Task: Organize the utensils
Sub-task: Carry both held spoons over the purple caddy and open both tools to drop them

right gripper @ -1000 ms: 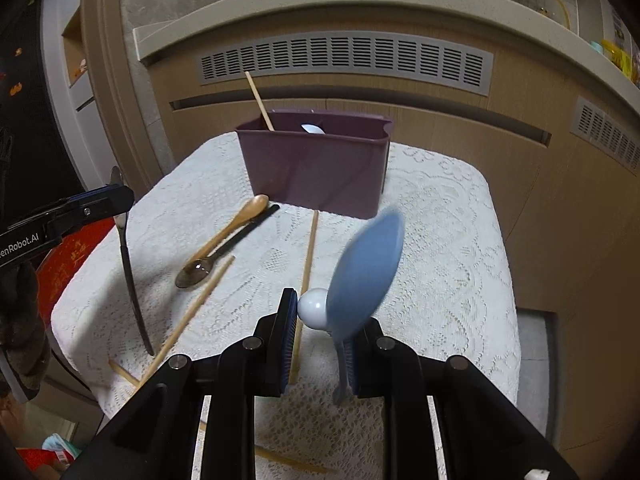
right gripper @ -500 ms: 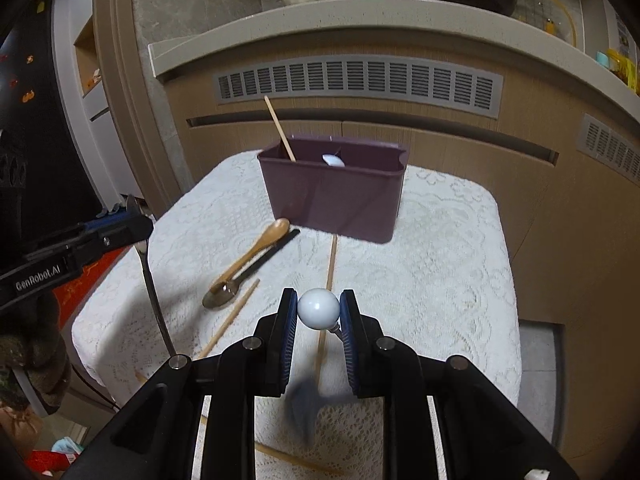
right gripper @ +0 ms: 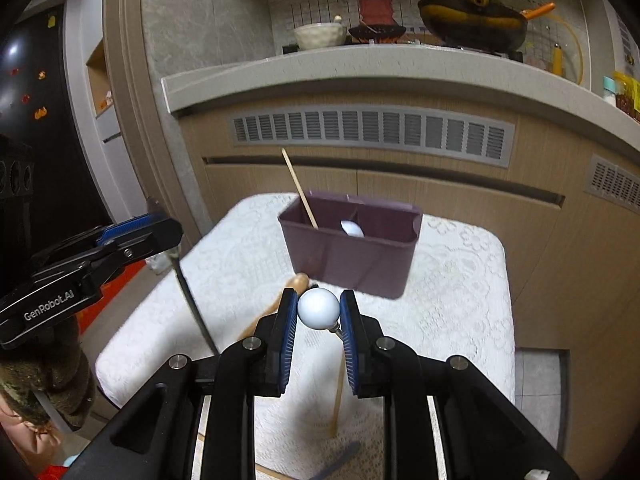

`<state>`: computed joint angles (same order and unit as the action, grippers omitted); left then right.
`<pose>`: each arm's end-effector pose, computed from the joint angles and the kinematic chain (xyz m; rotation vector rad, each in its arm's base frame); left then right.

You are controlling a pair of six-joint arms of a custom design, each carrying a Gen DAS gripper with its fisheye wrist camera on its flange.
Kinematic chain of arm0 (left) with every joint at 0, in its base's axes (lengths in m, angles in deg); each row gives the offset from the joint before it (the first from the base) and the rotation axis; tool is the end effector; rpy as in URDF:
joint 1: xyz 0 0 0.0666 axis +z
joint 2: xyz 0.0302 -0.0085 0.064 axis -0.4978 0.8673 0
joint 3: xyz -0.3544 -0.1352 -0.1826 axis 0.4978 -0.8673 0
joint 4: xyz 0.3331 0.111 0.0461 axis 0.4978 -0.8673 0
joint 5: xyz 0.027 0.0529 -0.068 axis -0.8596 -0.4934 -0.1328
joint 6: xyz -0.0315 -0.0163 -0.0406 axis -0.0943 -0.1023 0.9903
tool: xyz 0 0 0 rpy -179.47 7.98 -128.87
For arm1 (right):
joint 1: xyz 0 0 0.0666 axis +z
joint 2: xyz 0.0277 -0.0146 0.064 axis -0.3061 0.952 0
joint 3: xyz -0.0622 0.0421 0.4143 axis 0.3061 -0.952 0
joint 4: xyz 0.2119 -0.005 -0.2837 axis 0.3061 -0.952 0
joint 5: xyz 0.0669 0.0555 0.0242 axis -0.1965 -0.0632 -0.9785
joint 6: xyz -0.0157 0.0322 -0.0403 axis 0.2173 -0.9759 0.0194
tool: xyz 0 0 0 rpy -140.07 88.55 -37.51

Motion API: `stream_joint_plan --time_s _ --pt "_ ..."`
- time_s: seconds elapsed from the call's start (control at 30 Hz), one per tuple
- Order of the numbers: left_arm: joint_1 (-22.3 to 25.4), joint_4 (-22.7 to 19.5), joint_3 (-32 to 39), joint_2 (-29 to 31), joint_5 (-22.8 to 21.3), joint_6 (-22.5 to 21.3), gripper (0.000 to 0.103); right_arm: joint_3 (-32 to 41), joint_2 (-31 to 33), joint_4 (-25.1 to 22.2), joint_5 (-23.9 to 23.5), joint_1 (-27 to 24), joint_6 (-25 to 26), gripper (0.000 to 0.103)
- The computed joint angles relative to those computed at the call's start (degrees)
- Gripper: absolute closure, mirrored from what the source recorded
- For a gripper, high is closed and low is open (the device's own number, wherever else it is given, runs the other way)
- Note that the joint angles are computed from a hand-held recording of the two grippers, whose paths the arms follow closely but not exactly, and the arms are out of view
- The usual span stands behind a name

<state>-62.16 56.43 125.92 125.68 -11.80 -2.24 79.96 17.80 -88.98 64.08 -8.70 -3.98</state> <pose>0.4556 -0.2781 0.5417 0.0796 2.0176 -0.3201 0.5238 0.0962 0.5165 -0.5362 2.1611 0.4046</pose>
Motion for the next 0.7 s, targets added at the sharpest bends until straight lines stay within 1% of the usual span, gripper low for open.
stream_joint_plan --time_s 0.03,0.1,0.2,0.27,0.33,0.4,0.5,0.53,0.57,0.67,0.7 --pt "0.27 -0.42 2.04 0.44 0.15 -0.72 0.071 2.01 0.42 -1.02 -0.85 -0.15 -0.34 0.083" --pt "0.81 -1.77 8.65 2.06 0.03 -3.55 0.071 7.51 1.52 -3.01 -2.3 -0.34 -0.96 0.083" --pt "1.52 -3.65 18.05 5.16 -1.63 -7.06 0.071 18.33 4.44 -6.94 -4.23 -0.43 -1.39 0.083" --pt "2.24 -4.85 25.2 8.11 -2.51 -9.25 0.071 26.04 7.23 -8.86 -4.26 -0.42 -2.45 0.083" --pt "3.08 -6.29 31.46 11.13 -2.35 -10.69 0.071 33.24 10.49 -10.85 -4.43 -0.55 -3.96 0.083" --pt "4.11 -8.32 37.51 14.63 -1.99 -11.04 0.071 40.02 14.27 -12.42 -5.22 -0.91 -6.29 0.083" --pt "5.62 -12.24 45.15 19.86 -0.25 -9.98 0.071 48.06 19.7 -14.93 -6.0 -1.52 -8.51 0.083" --pt "5.98 -12.93 46.32 20.91 0.32 -9.67 0.071 49.93 21.31 -15.28 -5.64 -1.58 -8.89 0.083" --pt "6.55 -13.82 47.94 22.51 1.19 -9.1 0.071 53.08 23.66 -16.73 -5.8 -1.7 -9.15 0.083" --pt "7.95 -15.81 51.69 27.02 3.38 -7.37 0.071 64.57 31.69 -23.09 -7.99 -2.09 -10.13 0.083" --pt "8.38 -17.09 53.95 29.03 3.98 -6.76 0.071 65.53 33.08 -23.52 -8.26 -2.12 -10.14 0.083"
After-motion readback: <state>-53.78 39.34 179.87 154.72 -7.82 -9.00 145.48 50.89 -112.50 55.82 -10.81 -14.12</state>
